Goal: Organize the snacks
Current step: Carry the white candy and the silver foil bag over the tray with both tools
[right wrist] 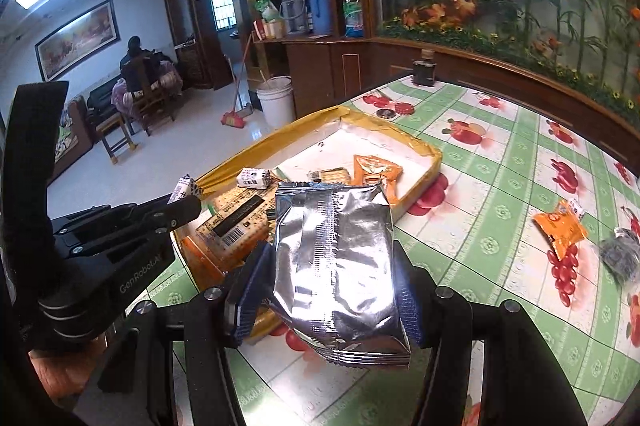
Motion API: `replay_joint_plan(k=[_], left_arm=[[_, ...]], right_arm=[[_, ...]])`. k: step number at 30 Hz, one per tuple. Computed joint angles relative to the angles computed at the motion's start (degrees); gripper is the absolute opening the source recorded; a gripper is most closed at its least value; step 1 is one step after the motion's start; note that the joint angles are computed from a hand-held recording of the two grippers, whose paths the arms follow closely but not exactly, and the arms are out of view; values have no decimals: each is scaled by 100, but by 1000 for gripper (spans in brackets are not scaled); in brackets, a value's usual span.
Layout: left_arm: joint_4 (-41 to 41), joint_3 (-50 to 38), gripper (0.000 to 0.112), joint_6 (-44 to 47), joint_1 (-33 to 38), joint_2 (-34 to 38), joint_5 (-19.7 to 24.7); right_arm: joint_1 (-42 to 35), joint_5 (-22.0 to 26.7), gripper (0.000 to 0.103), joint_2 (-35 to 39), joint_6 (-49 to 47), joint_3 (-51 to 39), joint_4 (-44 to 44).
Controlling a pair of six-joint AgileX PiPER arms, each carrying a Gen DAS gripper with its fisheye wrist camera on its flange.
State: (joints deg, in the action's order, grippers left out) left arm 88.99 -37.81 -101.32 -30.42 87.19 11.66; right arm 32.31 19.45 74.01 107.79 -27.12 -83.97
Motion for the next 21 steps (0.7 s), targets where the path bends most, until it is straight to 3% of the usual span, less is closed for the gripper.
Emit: replay_joint_plan(k=[21], left_arm=[[95, 21, 11, 136, 409, 83, -258]], right_arm=[[-89, -114, 58, 882, -796, -891, 382]])
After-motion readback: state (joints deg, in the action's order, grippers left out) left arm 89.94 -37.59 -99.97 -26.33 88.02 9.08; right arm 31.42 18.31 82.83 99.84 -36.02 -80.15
